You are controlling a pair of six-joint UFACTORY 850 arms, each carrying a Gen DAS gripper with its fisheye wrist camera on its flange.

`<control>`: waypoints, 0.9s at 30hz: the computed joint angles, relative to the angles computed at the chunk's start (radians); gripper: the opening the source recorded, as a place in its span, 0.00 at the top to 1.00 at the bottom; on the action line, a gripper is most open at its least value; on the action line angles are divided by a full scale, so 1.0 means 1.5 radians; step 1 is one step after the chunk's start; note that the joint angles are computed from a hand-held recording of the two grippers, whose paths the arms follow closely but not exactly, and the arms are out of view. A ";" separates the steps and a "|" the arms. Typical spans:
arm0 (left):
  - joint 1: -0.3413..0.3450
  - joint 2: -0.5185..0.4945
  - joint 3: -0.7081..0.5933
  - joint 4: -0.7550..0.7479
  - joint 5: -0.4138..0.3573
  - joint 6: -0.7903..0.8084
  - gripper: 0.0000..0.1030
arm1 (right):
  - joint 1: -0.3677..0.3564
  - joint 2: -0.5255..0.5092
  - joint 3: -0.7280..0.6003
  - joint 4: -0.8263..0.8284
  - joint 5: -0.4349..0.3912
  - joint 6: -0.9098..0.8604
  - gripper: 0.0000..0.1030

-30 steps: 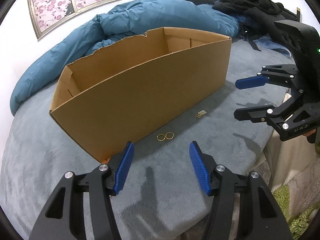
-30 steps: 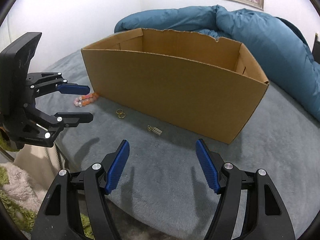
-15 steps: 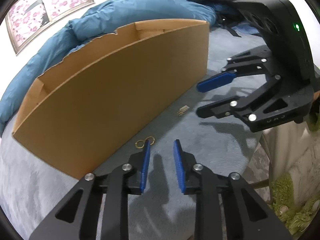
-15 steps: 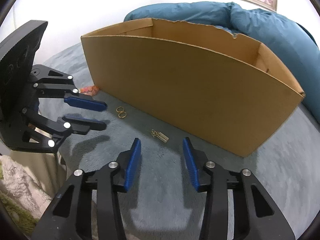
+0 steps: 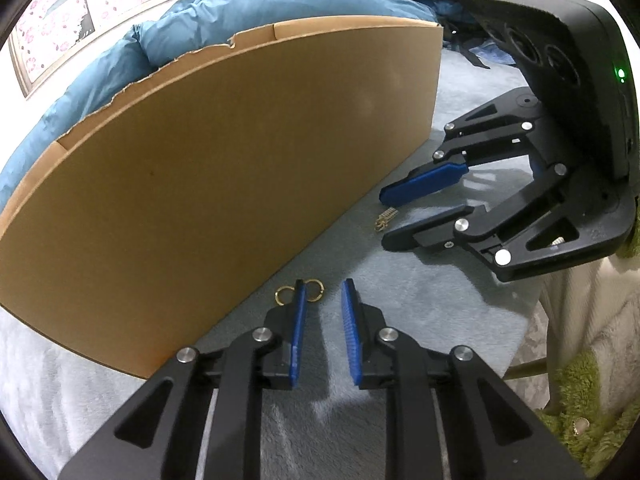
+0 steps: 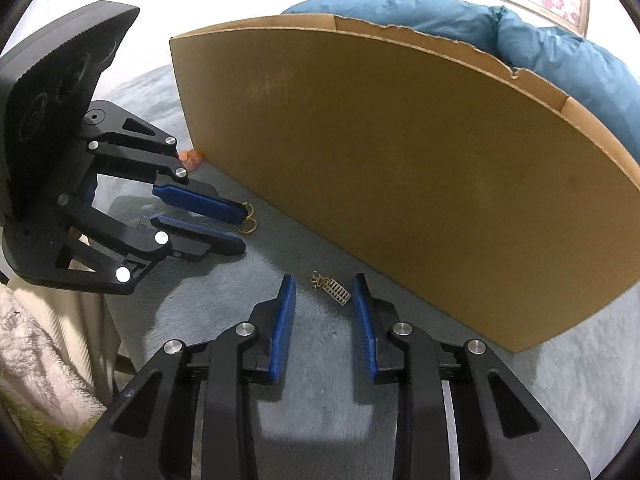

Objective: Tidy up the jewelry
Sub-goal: 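Close the right tool on the gold spring charm while the left tool approaches the gold rings, then close the left tool on a gold ring while the right tool holds the charm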

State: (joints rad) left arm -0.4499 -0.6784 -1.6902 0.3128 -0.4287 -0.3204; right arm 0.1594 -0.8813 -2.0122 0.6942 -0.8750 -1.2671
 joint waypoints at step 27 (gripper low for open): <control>0.001 0.002 0.005 -0.002 0.007 0.001 0.83 | -0.020 0.014 0.015 -0.049 -0.018 0.052 1.00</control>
State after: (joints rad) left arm -0.4478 -0.6758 -1.6830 0.3090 -0.4184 -0.3194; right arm 0.1295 -0.8605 -1.9896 0.6206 -0.9025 -1.1884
